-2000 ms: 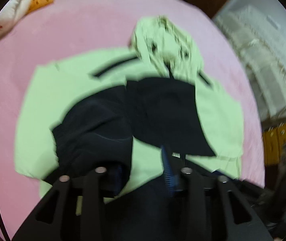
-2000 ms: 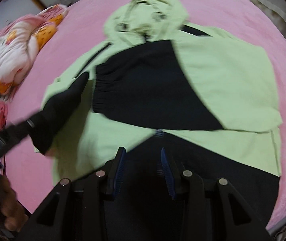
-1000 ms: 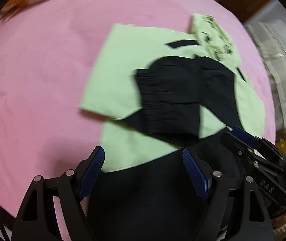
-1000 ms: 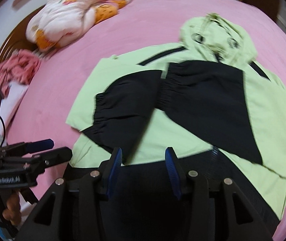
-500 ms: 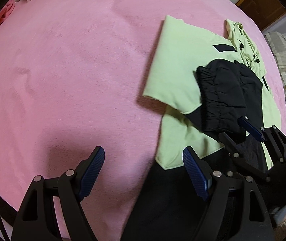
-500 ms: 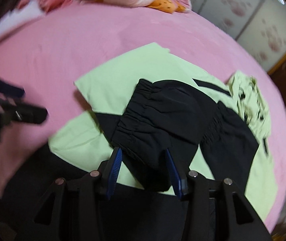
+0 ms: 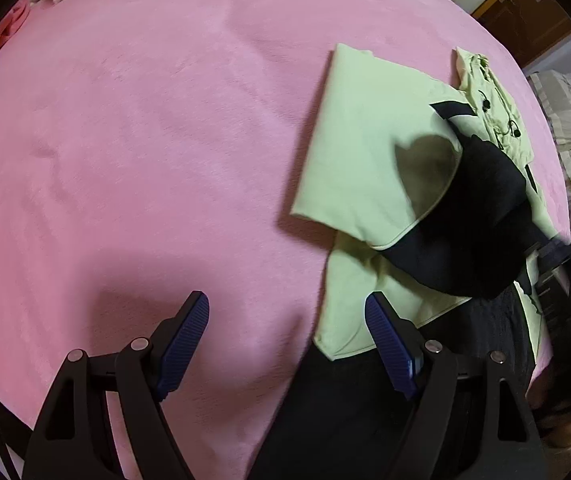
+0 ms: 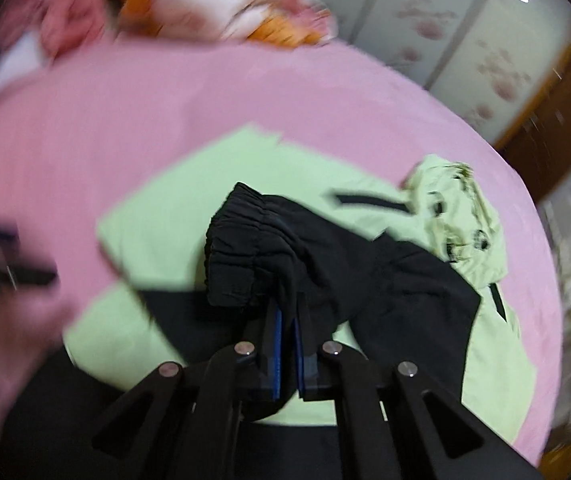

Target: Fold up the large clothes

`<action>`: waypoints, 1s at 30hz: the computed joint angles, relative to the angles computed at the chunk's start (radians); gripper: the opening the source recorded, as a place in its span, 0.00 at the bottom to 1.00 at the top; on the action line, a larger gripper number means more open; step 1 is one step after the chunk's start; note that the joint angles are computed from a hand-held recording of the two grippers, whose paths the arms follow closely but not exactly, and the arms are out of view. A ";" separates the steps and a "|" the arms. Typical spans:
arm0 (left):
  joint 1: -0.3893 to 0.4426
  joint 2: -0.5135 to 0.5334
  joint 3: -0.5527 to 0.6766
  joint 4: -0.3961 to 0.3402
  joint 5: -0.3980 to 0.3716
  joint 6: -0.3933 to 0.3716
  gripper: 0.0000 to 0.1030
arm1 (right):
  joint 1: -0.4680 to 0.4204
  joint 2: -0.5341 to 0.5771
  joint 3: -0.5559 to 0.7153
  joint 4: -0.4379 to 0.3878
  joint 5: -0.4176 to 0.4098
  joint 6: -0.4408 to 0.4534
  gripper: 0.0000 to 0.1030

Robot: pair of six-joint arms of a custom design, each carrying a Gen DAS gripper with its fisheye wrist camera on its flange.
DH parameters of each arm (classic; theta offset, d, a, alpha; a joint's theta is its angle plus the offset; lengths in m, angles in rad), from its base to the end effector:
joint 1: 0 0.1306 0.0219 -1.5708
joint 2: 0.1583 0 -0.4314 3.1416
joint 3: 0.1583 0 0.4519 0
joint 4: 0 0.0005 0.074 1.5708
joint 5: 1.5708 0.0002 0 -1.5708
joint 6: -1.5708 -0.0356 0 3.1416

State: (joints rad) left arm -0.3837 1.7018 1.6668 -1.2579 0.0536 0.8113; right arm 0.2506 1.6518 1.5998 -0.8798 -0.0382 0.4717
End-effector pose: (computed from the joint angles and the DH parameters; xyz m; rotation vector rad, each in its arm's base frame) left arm 0.5800 -0.2368 0.4229 -0.6104 2.8630 -0.2952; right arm 0.6204 0.1597 0.4381 -0.8989 2.3351 -0.0438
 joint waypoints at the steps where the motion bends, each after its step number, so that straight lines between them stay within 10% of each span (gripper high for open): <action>1: -0.004 0.006 0.010 -0.001 0.000 -0.002 0.77 | -0.018 0.006 0.032 -0.001 -0.025 -0.052 0.04; 9: -0.036 0.075 0.110 -0.009 0.006 -0.037 0.77 | -0.211 0.038 0.151 0.023 0.007 -0.387 0.08; 17: -0.066 0.180 0.243 -0.070 -0.002 -0.082 0.77 | -0.366 0.153 0.202 -0.363 -0.058 -0.486 0.20; 23: -0.058 0.301 0.407 -0.120 -0.039 -0.137 0.77 | -0.411 0.177 0.223 -0.354 -0.200 -0.565 0.44; 30: -0.008 0.471 0.628 -0.179 -0.036 -0.163 0.77 | -0.452 0.355 0.442 -0.389 -0.251 -0.596 0.46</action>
State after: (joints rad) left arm -0.3916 2.1729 2.2945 -1.4365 0.0176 0.6483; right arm -0.2018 2.0066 2.0421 -1.2688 -0.2896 -0.1239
